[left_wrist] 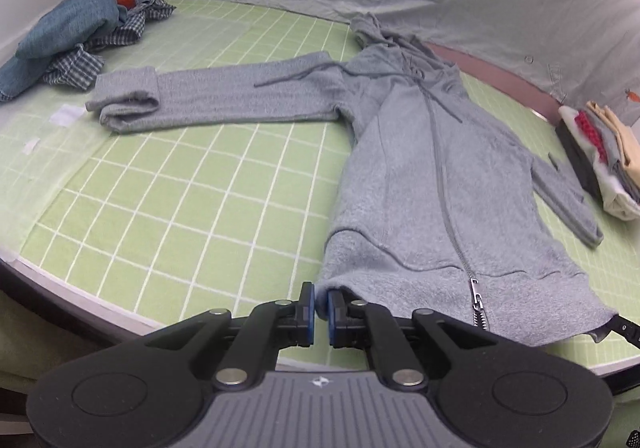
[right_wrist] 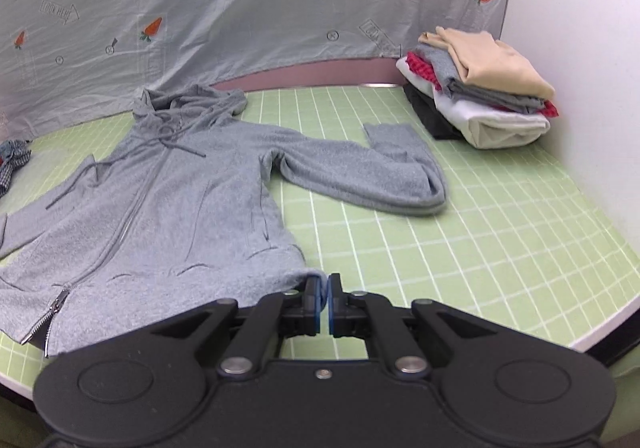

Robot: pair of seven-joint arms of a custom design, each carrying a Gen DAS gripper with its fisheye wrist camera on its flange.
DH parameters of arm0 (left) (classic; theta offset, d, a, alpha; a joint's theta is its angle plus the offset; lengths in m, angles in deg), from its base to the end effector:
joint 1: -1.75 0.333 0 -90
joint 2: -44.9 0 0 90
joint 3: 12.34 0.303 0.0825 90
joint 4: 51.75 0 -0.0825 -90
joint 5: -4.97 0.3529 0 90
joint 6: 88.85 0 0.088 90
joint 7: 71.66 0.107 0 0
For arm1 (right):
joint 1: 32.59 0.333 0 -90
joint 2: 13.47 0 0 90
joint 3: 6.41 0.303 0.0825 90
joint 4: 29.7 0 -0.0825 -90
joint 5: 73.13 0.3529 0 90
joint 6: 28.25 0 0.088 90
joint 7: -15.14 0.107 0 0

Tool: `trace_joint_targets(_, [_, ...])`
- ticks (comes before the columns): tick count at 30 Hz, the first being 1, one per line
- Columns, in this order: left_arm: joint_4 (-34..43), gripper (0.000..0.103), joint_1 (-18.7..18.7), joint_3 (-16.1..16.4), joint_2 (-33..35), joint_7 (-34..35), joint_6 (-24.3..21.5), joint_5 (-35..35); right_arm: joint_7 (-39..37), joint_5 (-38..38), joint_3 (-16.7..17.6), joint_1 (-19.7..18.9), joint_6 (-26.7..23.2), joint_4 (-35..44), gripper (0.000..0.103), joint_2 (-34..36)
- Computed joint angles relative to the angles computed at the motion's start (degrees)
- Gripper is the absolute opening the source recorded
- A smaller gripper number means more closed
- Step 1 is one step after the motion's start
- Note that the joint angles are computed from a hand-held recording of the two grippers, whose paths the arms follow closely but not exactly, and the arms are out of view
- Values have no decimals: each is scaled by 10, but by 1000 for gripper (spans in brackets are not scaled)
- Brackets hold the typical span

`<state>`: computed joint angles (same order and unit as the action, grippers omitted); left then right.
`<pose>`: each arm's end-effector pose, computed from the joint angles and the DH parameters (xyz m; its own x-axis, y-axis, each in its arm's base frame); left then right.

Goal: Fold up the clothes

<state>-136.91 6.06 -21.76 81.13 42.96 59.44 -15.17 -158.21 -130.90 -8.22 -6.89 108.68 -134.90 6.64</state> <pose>0.7153 -0.0321 0.3626 -0.2531 -0.9486 0.1899 -0.8518 0.1254 -0.5087 0.5760 0.2488 0.3690 -0.5372 -0.8435 0.0022 -0.6023 0.3818 -0.7011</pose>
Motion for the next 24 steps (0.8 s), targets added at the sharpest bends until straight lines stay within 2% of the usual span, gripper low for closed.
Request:
trace_joint_targets(2, [-6, 15, 0, 2, 0, 2, -4, 4, -19, 26, 9, -3, 3, -4, 6, 15])
trace_joint_targets(3, [-10, 23, 2, 1, -1, 5, -6, 4, -29, 35, 11, -1, 1, -4, 7, 22])
trace_joint_targets(4, [-13, 30, 2, 1, -2, 8, -7, 5, -32, 38, 10, 3, -3, -2, 12, 27])
trace_joint_targets(8, [-17, 44, 7, -2, -1, 17, -13, -1, -33, 48, 6, 15, -3, 2, 26, 39])
trace_joint_targets(10, [-21, 55, 9, -6, 0, 28, -4, -6, -38, 44, 3, 24, -14, 12, 31, 46])
trace_joint_targets(14, [-6, 55, 6, -6, 15, 17, -8, -12, -47, 45, 0, 32, -23, 29, 40, 62])
trace_joint_targets(16, [4, 55, 23, -23, 22, 2, -12, -52, -47, 52, -2, 31, -17, 35, 40, 69])
trace_joint_targets(18, [3, 55, 23, -23, 21, -22, 8, -73, -41, 51, -7, 35, -18, 40, 40, 74])
trace_joint_targets(21, [8, 54, 26, -29, 22, -32, 26, -88, -34, 46, -15, 36, -18, 44, 42, 77])
trace_joint_targets(24, [26, 54, 14, -18, 29, -46, 18, -69, -11, 32, -22, 34, -6, 37, 42, 71])
